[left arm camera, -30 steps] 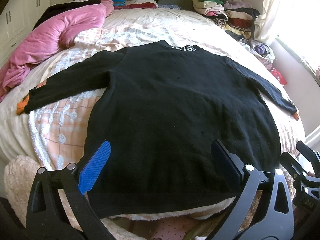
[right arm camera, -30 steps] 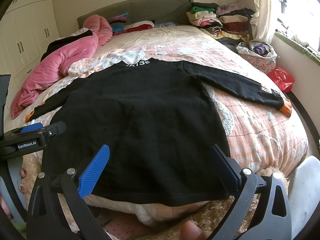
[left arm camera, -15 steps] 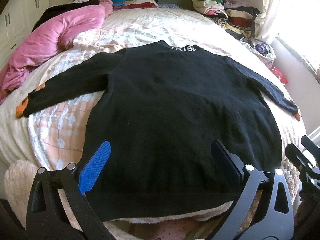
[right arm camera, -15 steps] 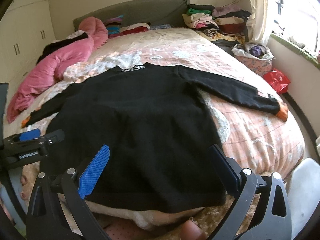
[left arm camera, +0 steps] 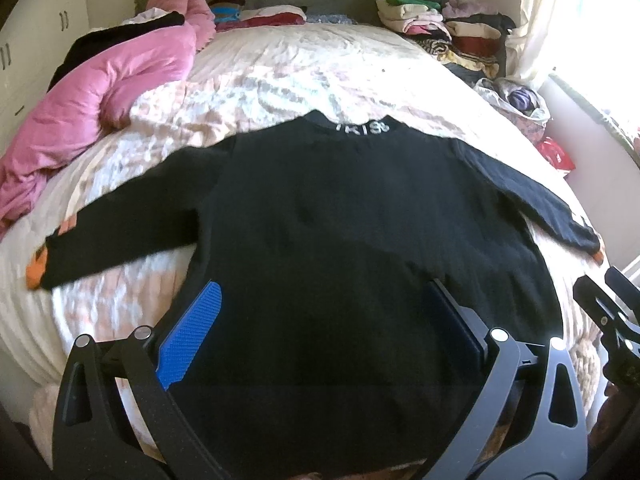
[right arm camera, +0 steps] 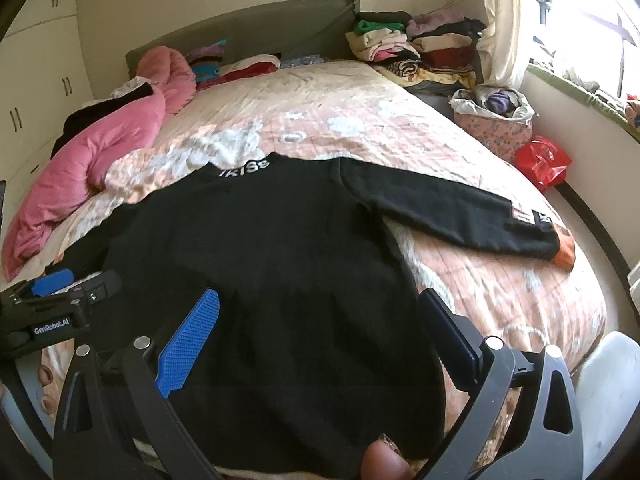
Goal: Fold small clothes
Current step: 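Move the right tool to the orange cuff of the sleeve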
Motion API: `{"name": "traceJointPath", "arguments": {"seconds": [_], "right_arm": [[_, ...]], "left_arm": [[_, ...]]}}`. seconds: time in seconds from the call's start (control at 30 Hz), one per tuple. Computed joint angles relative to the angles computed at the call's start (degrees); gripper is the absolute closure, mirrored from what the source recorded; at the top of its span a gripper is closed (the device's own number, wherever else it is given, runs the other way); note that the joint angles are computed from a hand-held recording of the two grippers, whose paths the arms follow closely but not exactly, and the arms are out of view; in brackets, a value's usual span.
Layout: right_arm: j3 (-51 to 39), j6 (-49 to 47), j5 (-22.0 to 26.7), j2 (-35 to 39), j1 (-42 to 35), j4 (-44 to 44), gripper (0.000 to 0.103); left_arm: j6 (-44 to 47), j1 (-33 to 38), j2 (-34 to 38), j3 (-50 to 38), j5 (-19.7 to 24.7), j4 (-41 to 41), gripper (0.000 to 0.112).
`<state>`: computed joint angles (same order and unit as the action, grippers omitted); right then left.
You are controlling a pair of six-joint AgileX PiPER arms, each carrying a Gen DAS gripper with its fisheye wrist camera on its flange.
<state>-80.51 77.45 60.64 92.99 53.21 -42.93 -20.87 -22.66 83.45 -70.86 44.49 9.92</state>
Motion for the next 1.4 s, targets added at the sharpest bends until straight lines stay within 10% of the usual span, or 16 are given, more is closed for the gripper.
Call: {"name": "traceJointPath", "arguments": {"seconds": [0.77,1.4], "right_arm": [[-6.9,-8.2,-6.2,5.5,-18.4,6.3,0.004],[10.0,2.6,-16.8,-0.1,-39.6,11.9,0.004]], "left_arm": [[7.5,2.0,26.3,-33.5,8.5,-5.8,0.018],[10.5,2.3,48.3,-66.3,22.8,-9.0,0.018]]}}
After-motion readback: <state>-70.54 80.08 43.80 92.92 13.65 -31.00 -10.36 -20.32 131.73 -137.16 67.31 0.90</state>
